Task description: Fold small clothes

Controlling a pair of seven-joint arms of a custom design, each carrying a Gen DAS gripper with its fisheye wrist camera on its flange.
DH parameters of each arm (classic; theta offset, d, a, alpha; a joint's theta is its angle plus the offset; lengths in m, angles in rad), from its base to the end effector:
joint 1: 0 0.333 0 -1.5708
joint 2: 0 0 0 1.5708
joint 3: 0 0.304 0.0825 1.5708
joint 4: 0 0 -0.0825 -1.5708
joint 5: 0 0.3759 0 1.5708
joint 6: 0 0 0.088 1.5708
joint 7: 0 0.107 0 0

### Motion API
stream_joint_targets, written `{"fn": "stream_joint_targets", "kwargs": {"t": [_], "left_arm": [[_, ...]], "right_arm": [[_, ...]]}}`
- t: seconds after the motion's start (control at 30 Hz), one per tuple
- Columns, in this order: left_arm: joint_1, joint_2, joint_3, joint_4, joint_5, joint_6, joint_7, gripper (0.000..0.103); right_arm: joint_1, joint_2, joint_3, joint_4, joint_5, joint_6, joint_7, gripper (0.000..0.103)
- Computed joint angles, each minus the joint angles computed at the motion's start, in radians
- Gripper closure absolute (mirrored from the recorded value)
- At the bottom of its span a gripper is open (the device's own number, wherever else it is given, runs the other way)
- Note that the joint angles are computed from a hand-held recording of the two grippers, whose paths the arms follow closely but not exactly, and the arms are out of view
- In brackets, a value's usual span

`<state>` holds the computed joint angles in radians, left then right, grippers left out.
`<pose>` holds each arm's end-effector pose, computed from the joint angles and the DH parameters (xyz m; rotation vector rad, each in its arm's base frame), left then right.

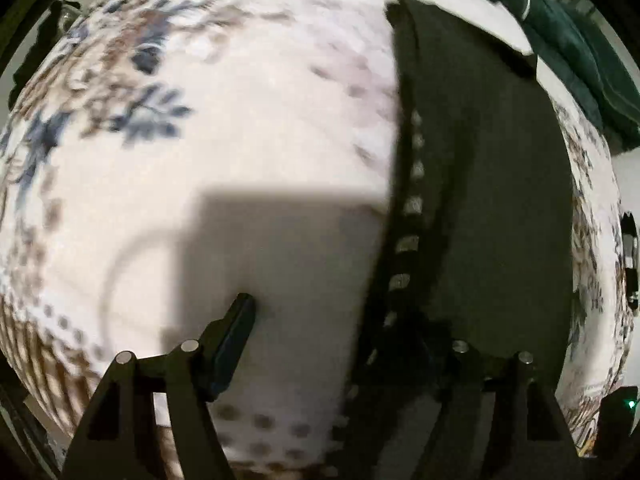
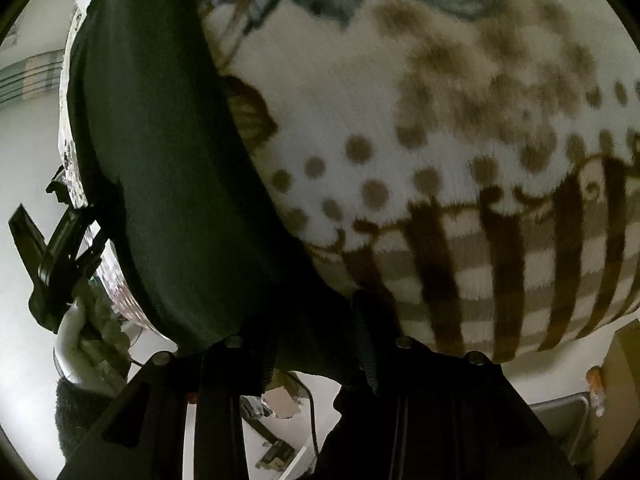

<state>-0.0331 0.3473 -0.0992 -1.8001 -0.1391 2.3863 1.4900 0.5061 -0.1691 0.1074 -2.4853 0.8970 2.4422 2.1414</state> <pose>0.6468 -0.0821 0.3730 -2.2238 2.1187 -0.4232 0.3784 0.2676 0.3571 -1.2725 2.4935 0.8043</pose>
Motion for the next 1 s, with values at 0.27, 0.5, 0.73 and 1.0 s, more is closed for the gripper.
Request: {"fn": "stream_joint_targets", "kwargs": {"t": [0.27, 0.5, 0.73, 1.0], "left_arm": [[0.072, -0.124, -0.018, -0.137, -0.156, -0.073, 0.103, 0.034], [0.130, -0.256, -0.010, -0.354, -0.497, -0.265, 0.397, 0.032], [0.101, -0.265, -0.006, -0.382, -0.575, -0.229, 0.433, 0.024], [0.050, -0.353, -0.019, -0.478, -0.502, -0.193, 0.440, 0.025]], "right_arm": [[-0.011, -0.008, -0.018, -0.012, 0.048, -0.002, -0.082, 0.066], [0.009, -0.003, -0.022, -0.050, 0.257, -0.090, -0.290, 0.058], [0.001, 0.089, 0.014, -0.053, 0.552, -0.074, -0.518, 0.055], [-0.019, 0.106, 0.040, -0.053, 0.730, -0.089, -0.670, 0.055]]}}
